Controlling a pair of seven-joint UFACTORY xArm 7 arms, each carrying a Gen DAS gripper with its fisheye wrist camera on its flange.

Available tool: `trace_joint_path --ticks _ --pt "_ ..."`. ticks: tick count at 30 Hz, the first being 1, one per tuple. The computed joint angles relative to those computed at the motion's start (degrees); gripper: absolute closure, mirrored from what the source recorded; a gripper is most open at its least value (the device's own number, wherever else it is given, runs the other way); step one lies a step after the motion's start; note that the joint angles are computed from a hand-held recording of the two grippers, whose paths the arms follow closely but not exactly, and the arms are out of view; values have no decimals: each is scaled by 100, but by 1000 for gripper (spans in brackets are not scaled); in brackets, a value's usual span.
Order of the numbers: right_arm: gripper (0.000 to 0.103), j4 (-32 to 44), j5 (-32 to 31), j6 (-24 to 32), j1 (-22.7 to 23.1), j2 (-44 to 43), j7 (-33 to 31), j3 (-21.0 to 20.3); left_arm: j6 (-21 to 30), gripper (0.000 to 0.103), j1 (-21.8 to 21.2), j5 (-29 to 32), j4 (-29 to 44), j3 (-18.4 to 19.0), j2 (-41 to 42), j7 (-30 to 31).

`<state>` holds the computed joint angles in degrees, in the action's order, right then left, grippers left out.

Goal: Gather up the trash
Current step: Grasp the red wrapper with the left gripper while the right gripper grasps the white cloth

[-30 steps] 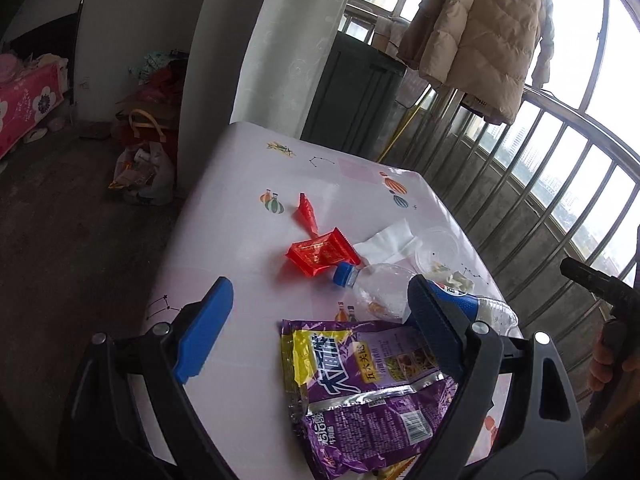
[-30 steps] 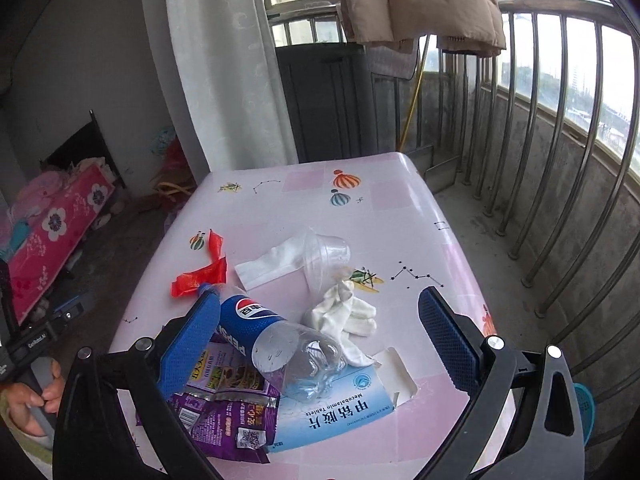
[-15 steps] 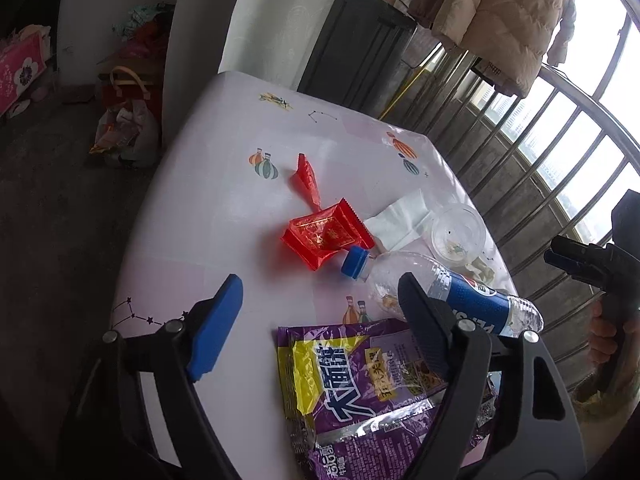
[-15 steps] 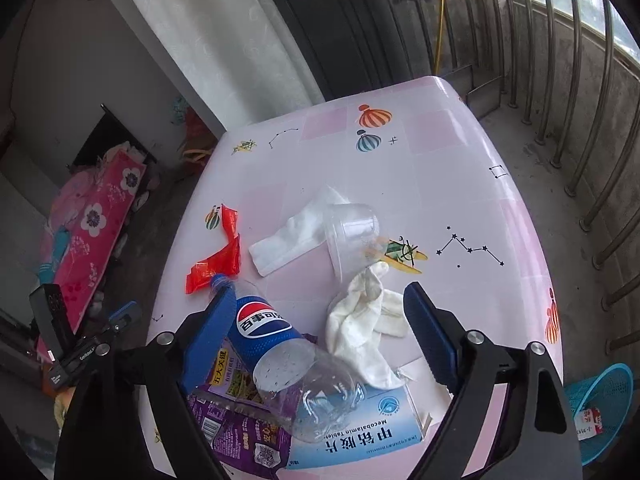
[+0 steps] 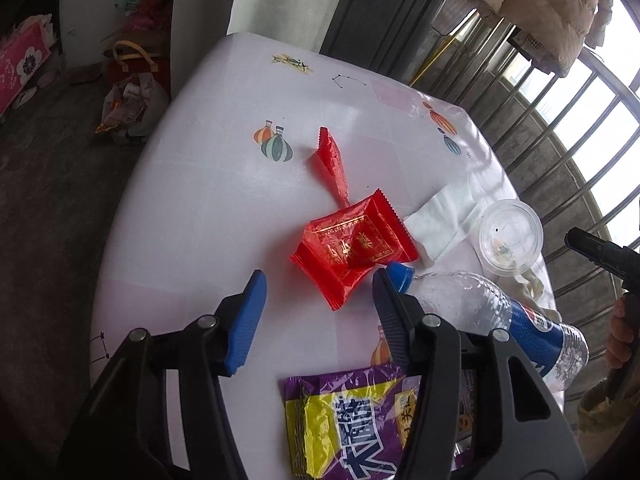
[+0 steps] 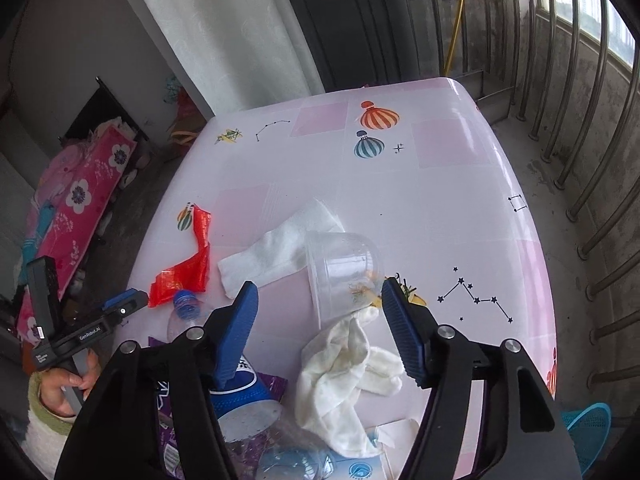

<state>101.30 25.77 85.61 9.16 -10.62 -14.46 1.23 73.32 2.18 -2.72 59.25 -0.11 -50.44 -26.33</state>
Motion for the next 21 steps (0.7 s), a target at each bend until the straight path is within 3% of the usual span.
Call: trace_joint_path --ticks 5,10,21 --pt "49 -166 -591 -366 98 17 -165 240 8 61 37 282 76 -188 288 88" --pt "63 -362 -1011 -619 181 4 -193 347 114 75 95 647 111 -379 457 141" --pt "94 -443 -899 -569 129 21 -54 210 92 93 133 1056 -6 -477 510 219"
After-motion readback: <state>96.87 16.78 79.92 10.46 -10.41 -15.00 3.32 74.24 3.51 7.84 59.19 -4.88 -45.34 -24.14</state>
